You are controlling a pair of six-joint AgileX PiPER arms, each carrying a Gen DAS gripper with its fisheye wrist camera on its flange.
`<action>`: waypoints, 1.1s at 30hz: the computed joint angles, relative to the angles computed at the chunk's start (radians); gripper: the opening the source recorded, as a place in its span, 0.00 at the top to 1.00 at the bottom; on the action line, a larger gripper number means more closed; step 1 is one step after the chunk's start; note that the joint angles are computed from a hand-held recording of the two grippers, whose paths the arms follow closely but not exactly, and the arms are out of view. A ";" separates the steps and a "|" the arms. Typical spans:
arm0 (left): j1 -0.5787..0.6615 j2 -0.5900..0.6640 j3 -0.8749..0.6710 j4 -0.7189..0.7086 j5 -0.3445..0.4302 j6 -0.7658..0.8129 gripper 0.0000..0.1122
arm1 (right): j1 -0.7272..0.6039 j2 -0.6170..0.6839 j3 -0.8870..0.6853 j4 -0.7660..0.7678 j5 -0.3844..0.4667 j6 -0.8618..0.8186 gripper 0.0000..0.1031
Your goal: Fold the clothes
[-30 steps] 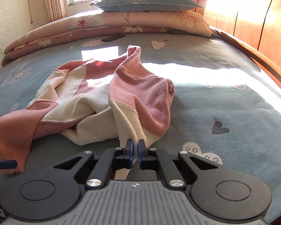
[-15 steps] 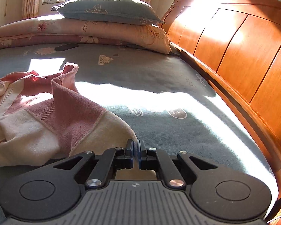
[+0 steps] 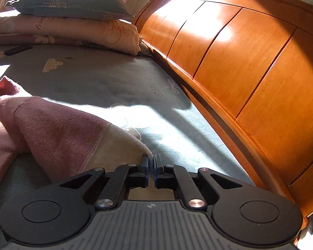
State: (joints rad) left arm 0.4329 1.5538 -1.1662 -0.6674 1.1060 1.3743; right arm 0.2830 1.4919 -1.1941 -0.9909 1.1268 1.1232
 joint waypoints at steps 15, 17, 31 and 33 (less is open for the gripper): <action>-0.013 0.004 0.003 -0.010 -0.020 -0.020 0.20 | 0.059 0.062 -0.043 0.001 -0.017 0.084 0.71; 0.006 0.001 0.009 -0.041 -0.020 -0.006 0.20 | 0.117 0.023 -0.006 0.034 -0.054 0.102 0.67; 0.202 0.049 -0.088 -0.194 0.035 -0.001 0.20 | 0.556 0.013 0.108 0.211 -0.356 0.376 0.59; 0.223 0.058 -0.108 -0.212 0.022 0.001 0.20 | 0.588 0.045 0.090 0.232 -0.380 0.383 0.59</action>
State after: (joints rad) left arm 0.6561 1.6117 -1.2747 -0.8796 1.1280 1.3750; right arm 0.8709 1.5367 -1.1043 -0.7588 0.7471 1.5065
